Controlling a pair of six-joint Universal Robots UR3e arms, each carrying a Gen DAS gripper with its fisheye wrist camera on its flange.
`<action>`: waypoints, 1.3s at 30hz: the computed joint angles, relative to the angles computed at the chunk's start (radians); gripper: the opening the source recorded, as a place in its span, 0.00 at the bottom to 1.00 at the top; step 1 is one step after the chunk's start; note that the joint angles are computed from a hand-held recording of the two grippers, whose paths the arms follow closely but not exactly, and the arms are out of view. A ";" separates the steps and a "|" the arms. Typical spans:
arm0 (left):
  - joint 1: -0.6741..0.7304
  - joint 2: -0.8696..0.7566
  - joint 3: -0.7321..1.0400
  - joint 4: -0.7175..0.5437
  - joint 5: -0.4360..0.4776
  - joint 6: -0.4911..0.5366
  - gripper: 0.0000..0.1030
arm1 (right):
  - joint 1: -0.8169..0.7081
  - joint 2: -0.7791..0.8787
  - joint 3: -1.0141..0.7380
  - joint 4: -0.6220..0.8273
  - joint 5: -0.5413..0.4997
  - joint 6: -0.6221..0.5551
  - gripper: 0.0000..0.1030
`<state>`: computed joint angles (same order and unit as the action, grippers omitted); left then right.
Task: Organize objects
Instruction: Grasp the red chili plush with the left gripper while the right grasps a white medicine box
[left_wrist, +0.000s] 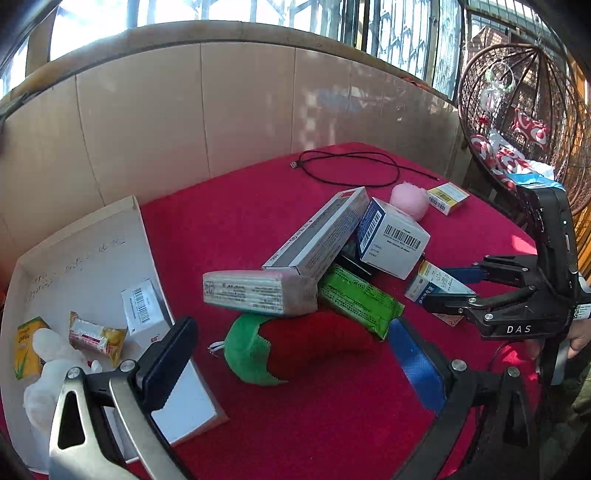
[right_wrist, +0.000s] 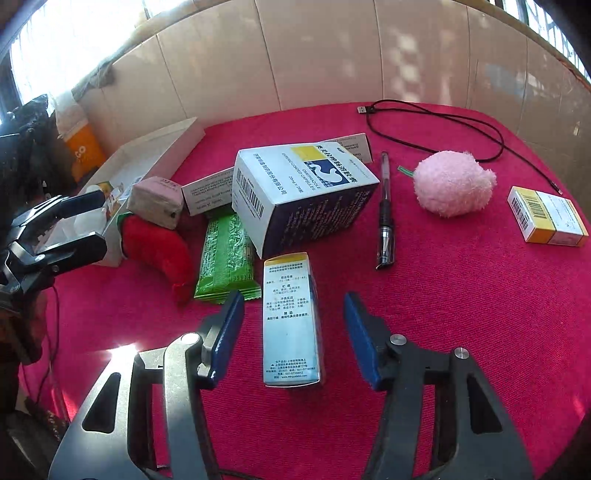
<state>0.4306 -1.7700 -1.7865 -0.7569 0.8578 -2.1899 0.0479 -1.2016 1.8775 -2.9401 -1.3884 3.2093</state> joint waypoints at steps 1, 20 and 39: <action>-0.022 -0.022 0.026 -0.005 0.023 0.002 1.00 | -0.004 0.004 0.004 0.000 0.008 -0.002 0.48; -0.083 0.019 0.093 -0.303 0.194 0.154 1.00 | -0.043 0.009 0.036 -0.058 0.079 -0.016 0.49; -0.128 0.046 -0.011 -0.274 0.290 0.334 1.00 | -0.055 0.010 0.043 -0.067 0.104 -0.011 0.49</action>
